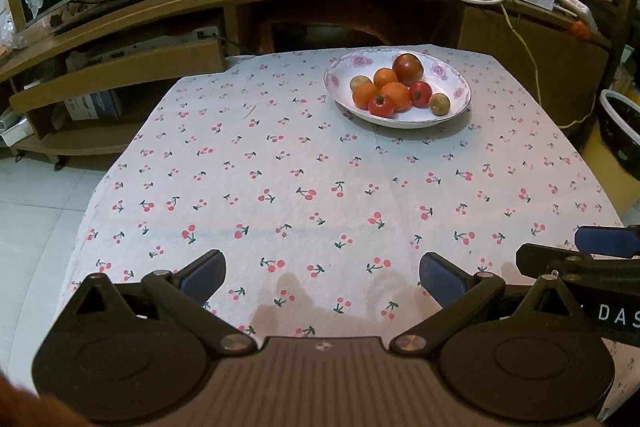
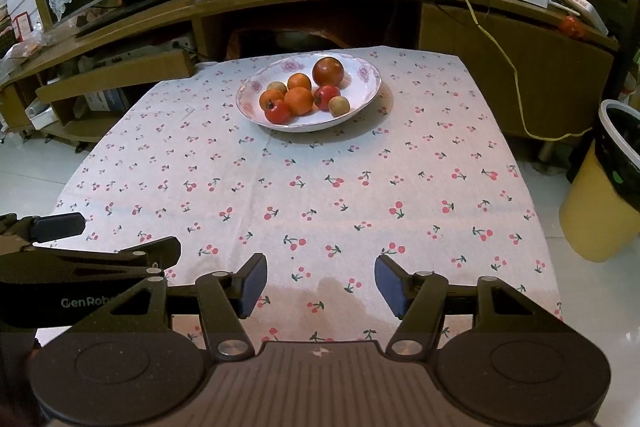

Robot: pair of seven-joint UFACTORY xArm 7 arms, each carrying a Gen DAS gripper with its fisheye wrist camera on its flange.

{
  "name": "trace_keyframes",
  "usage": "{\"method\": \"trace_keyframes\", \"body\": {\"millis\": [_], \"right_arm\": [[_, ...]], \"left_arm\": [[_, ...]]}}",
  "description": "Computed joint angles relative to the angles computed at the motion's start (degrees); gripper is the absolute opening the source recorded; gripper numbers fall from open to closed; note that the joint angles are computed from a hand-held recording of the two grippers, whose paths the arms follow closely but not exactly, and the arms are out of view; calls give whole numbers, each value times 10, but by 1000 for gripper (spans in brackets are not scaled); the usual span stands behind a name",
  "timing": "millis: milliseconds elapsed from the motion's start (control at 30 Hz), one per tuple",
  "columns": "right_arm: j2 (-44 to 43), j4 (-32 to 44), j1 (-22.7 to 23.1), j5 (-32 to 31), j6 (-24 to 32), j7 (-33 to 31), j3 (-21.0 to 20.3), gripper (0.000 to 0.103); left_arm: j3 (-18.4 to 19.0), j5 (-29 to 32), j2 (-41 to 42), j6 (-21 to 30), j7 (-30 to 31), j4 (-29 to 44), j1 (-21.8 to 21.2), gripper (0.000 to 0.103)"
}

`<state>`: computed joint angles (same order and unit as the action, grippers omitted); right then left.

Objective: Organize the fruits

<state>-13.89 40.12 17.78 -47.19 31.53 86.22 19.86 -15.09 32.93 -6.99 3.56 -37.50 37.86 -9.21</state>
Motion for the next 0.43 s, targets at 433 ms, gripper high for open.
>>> {"method": "trace_keyframes", "body": {"millis": [433], "right_arm": [[6,3,4,3,3,-3,-3,61]], "left_arm": [[16,-29,5,26,21,8,-24,103]]}}
